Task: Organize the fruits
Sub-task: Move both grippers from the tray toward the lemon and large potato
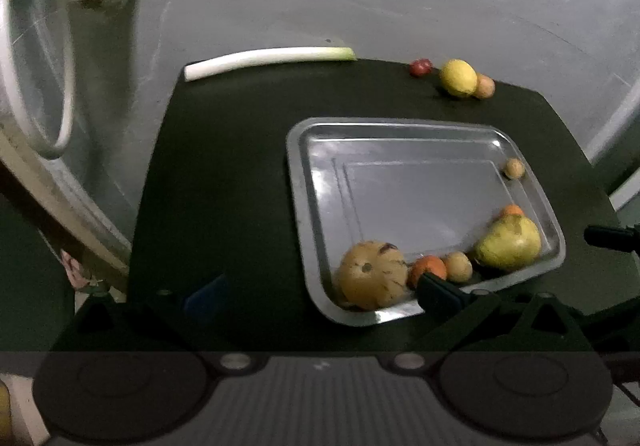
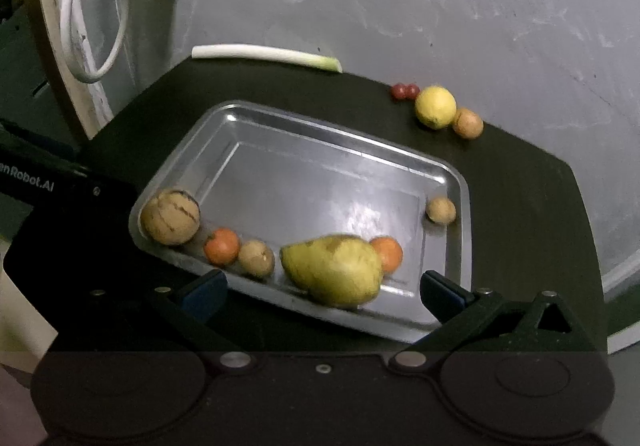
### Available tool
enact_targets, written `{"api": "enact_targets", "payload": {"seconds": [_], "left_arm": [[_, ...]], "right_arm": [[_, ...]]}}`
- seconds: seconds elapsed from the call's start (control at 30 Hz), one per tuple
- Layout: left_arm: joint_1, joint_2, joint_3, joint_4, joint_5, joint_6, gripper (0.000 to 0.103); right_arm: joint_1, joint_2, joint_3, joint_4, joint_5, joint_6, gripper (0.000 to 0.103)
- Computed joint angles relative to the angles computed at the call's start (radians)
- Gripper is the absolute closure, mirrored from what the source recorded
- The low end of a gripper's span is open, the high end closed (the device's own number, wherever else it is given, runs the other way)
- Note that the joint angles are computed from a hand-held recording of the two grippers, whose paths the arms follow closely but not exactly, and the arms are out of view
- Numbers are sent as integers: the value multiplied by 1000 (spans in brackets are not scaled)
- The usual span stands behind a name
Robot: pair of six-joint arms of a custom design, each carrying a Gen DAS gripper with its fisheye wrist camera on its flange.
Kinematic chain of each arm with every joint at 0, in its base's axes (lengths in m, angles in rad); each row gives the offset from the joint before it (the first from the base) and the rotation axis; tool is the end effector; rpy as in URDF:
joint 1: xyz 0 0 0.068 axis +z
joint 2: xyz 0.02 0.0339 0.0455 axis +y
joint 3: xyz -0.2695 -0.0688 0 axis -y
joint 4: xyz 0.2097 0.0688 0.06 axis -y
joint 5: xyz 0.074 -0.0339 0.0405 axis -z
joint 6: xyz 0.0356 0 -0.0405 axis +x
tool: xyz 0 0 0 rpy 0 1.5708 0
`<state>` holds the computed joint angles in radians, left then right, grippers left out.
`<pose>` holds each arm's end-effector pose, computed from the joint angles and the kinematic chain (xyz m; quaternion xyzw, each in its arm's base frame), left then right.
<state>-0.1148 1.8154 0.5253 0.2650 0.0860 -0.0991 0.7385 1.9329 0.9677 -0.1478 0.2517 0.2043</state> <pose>0.2558 -0.0326 0.0965 0.0191 0.9620 -0.0699 0.2633 0.2516 0.2170 0.1300 -0.2275 0.9395 -0.0067 0.2561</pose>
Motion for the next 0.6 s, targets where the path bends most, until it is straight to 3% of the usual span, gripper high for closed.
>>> {"api": "enact_targets", "payload": {"seconds": [0.6], "left_arm": [[-51,116,210,-107,-52,-125,1]], "right_arm": [[-163,96,56,70,-121,-75,1]]}}
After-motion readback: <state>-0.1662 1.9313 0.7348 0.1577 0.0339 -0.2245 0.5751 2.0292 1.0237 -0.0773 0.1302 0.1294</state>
